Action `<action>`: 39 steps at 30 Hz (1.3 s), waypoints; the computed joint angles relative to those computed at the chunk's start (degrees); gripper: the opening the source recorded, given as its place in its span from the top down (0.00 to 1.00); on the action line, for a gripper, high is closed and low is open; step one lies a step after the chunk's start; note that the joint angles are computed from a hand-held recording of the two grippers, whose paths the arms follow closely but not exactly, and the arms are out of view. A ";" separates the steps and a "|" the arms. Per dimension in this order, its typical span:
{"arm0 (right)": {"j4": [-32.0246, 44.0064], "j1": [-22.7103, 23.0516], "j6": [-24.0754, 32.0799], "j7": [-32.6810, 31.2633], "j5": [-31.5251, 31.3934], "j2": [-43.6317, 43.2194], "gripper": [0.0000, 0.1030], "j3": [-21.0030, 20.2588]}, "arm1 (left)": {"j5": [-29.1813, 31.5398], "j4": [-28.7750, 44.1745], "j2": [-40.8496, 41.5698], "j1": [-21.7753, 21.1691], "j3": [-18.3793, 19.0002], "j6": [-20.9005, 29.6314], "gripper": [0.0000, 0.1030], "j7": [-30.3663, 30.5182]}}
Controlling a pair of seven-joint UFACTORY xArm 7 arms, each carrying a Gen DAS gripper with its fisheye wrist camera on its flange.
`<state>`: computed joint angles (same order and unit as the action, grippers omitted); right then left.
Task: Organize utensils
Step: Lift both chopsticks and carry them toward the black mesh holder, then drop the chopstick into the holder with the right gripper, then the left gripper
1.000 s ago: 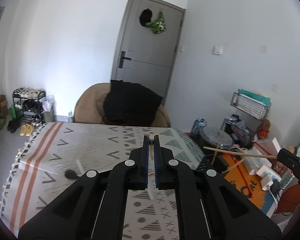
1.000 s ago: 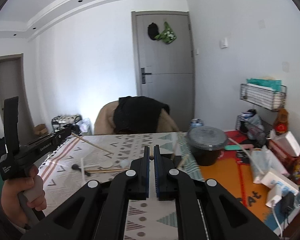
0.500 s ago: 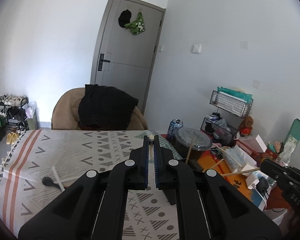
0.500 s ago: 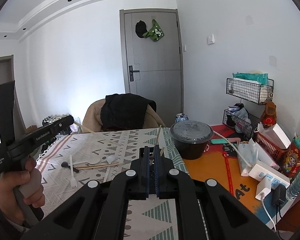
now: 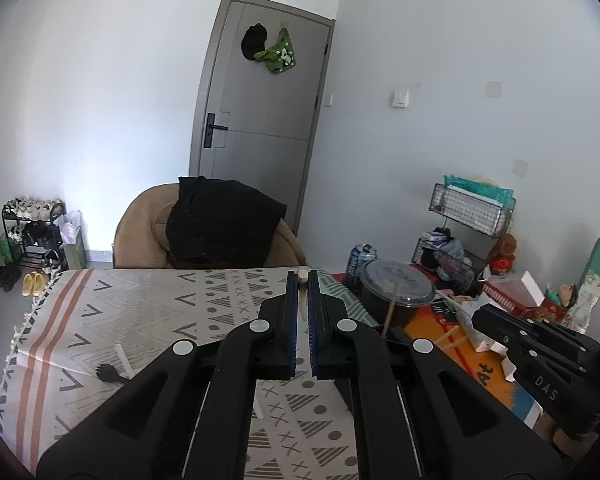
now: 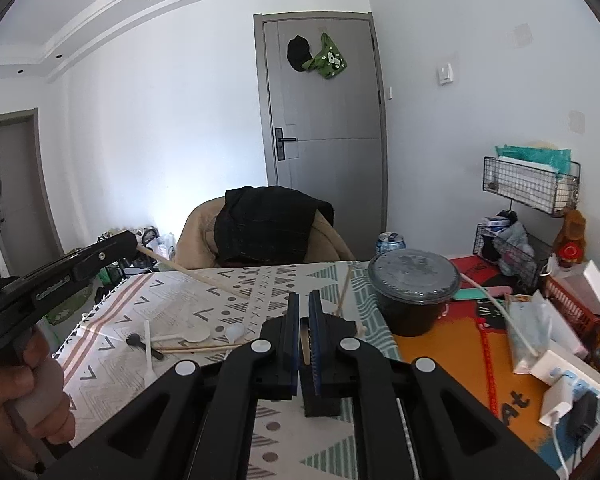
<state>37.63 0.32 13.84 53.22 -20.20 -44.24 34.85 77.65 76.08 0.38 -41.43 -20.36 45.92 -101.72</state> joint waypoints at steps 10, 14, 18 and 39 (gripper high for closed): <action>-2.55 -0.67 -1.15 2.48 0.48 -2.01 0.55 0.79 | -0.17 2.12 1.74 -0.37 0.67 -1.00 0.95 1.93; -4.76 1.68 0.22 2.66 1.58 -3.84 0.55 -0.65 | 0.61 4.38 3.51 -1.52 1.10 -1.06 0.95 2.96; -6.52 3.49 1.50 2.97 2.31 -5.82 0.50 -1.42 | 1.26 6.45 4.96 -3.31 1.65 -0.48 0.95 4.42; -16.23 11.59 8.69 6.04 5.27 -17.96 0.35 -4.43 | -0.04 13.23 8.80 -10.19 3.18 0.21 0.95 11.91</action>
